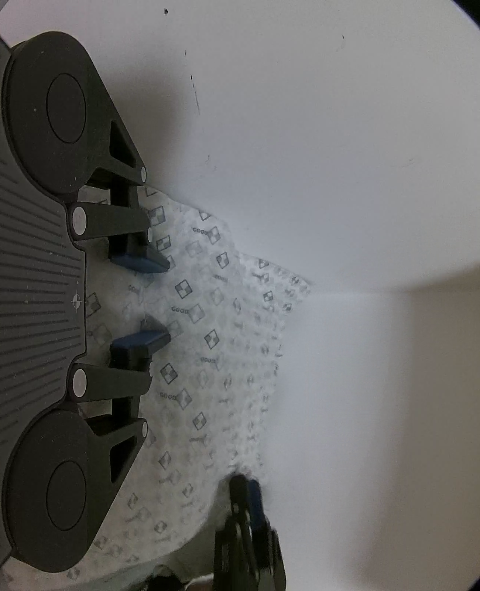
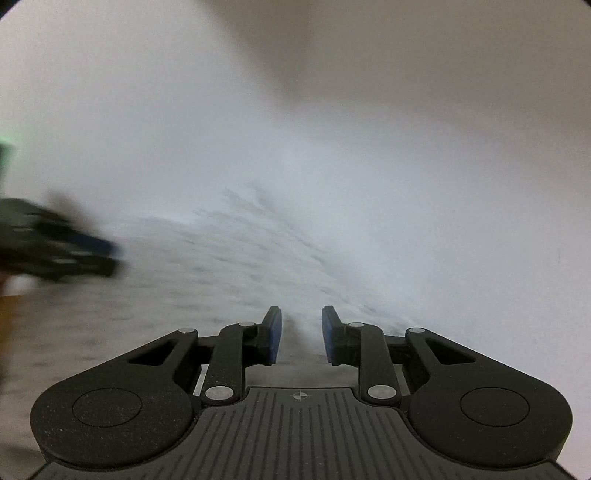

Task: Fold clothes
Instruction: 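Lower the folded shirt onto the grey clothes stack with both tools, then open both tools and pull them back from the stacked shirt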

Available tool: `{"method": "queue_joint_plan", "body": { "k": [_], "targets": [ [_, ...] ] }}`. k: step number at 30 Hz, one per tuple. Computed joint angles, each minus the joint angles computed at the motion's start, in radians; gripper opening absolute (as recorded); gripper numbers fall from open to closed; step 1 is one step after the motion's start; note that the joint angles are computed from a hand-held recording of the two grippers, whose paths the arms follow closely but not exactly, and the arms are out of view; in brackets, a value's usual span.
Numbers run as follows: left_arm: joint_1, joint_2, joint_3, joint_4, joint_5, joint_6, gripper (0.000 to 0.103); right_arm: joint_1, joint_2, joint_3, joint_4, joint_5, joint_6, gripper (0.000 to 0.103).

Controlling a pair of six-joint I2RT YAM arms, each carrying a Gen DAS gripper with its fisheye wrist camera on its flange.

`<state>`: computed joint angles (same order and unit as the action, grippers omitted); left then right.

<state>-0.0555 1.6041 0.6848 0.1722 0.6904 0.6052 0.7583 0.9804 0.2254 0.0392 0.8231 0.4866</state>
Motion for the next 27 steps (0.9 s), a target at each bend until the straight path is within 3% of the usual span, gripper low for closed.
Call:
{"method": "queue_joint_plan", "body": {
  "k": [2, 3, 4, 5, 6, 11, 14, 18, 20, 23, 26, 27],
  "targets": [
    [0.020, -0.029, -0.028, 0.003, 0.012, 0.006, 0.040, -0.072, 0.035, -0.004, 0.032, -0.052, -0.008, 0.026],
    [0.046, -0.057, -0.048, -0.006, 0.031, 0.020, 0.045, -0.063, 0.026, -0.003, 0.021, -0.043, 0.008, 0.029],
    [0.077, -0.088, -0.071, -0.017, 0.055, 0.040, 0.051, -0.035, 0.015, 0.007, -0.011, -0.015, 0.037, 0.037],
    [0.103, -0.120, -0.097, -0.015, 0.068, 0.053, 0.067, 0.012, 0.001, 0.018, -0.047, 0.016, 0.063, 0.041],
    [0.125, -0.152, -0.126, -0.004, 0.073, 0.061, 0.073, 0.059, -0.007, 0.028, -0.067, 0.036, 0.077, 0.042],
    [0.239, -0.217, -0.160, -0.105, 0.087, 0.163, 0.073, 0.314, 0.060, 0.087, -0.065, 0.089, 0.182, 0.042],
    [0.295, -0.212, -0.147, -0.177, 0.051, 0.206, 0.073, 0.437, 0.201, 0.156, -0.060, 0.074, 0.269, 0.042],
    [0.385, -0.241, -0.155, -0.260, 0.034, 0.295, 0.067, 0.595, 0.379, 0.275, -0.202, 0.109, 0.423, 0.049],
    [0.476, -0.275, -0.139, -0.394, 0.106, 0.391, 0.068, 0.669, 0.445, 0.337, -0.294, 0.130, 0.520, 0.051],
    [0.639, -0.360, -0.103, -0.672, 0.239, 0.593, 0.087, 0.774, 0.472, 0.405, -0.455, 0.179, 0.701, 0.058],
    [0.825, -0.371, -0.014, -1.049, 0.338, 0.920, 0.102, 0.855, 0.546, 0.504, -0.603, 0.230, 0.876, 0.075],
    [0.881, -0.357, 0.020, -1.180, 0.353, 1.046, 0.103, 0.887, 0.580, 0.549, -0.675, 0.248, 0.955, 0.084]
  ]
}}
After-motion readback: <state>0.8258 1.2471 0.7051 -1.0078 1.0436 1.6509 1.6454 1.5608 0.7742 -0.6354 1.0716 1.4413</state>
